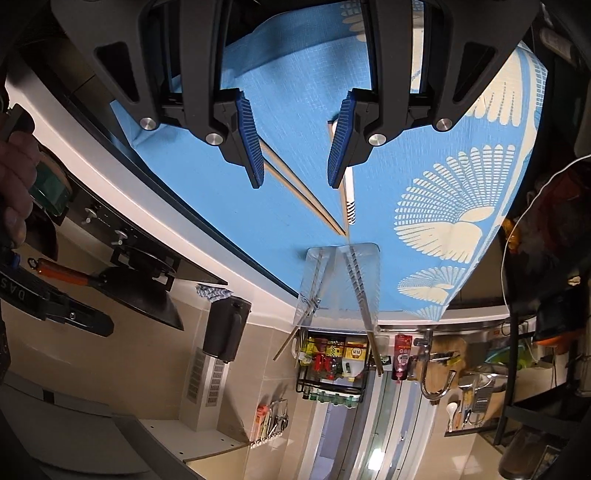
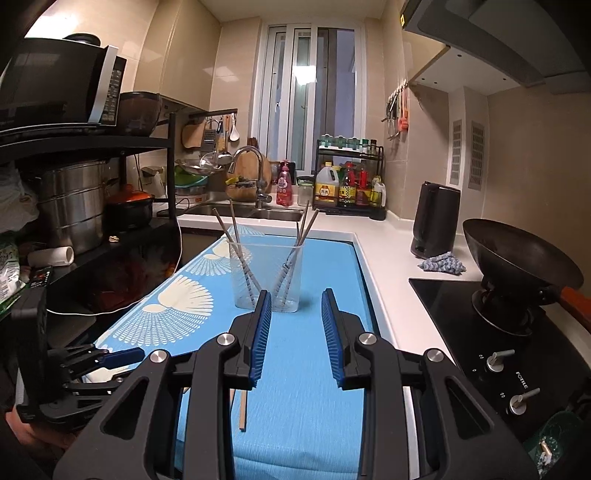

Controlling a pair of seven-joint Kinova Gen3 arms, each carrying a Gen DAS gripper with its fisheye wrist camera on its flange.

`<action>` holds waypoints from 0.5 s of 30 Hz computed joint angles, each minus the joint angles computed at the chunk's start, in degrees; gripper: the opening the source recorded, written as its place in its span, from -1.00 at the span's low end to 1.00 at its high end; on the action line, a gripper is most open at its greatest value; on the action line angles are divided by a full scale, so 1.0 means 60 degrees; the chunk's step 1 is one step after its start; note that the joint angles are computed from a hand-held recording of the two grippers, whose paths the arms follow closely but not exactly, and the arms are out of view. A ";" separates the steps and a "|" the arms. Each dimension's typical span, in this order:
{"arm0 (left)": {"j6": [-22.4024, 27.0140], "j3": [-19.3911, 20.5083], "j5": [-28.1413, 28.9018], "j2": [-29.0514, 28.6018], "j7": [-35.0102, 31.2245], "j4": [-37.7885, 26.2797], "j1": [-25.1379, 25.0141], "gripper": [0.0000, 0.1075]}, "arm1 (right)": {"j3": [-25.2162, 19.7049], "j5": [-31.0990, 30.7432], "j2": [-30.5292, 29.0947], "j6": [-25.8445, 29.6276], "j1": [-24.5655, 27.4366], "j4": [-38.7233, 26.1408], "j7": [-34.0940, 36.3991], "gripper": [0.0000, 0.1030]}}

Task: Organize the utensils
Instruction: 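Move both grippers back down to the remaining utensils on the cloth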

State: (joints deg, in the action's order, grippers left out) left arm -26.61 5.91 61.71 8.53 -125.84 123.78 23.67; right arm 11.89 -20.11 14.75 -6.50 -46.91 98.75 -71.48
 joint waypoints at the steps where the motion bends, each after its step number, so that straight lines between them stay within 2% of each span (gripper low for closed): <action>1: -0.0031 -0.0003 0.0065 0.0010 -0.0069 -0.0017 0.0026 -0.32 | -0.0246 0.0097 -0.0008 0.0074 0.0238 -0.0023 -0.0082 -0.43; 8: -0.0691 0.0127 0.1634 0.0235 -0.1223 -0.0181 0.0288 -0.34 | -0.1634 0.1102 0.0284 0.0632 0.1471 -0.0210 -0.0955 -0.43; 9: -0.0740 0.0154 0.1782 0.0289 -0.1277 -0.0182 0.0264 -0.35 | -0.2006 0.1242 0.0428 0.0759 0.1789 -0.0280 -0.1159 -0.43; 11: -0.0765 0.0209 0.2056 0.0406 -0.1385 -0.0199 0.0228 -0.49 | -0.2221 0.1411 0.0680 0.0886 0.1964 -0.0334 -0.1476 -0.44; 14: -0.0869 0.0268 0.2276 0.0612 -0.1454 -0.0216 0.0218 -0.57 | -0.2797 0.1662 0.1222 0.1251 0.2413 -0.0590 -0.1932 -0.50; 15: -0.0841 0.0266 0.2324 0.0667 -0.1446 -0.0230 0.0184 -0.60 | -0.2772 0.1751 0.1358 0.1280 0.2359 -0.0616 -0.2075 -0.51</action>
State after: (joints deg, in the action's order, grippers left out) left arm -31.66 7.51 75.65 12.53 -134.51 122.40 24.77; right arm -4.74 -9.61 22.90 1.17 -32.76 95.05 -83.93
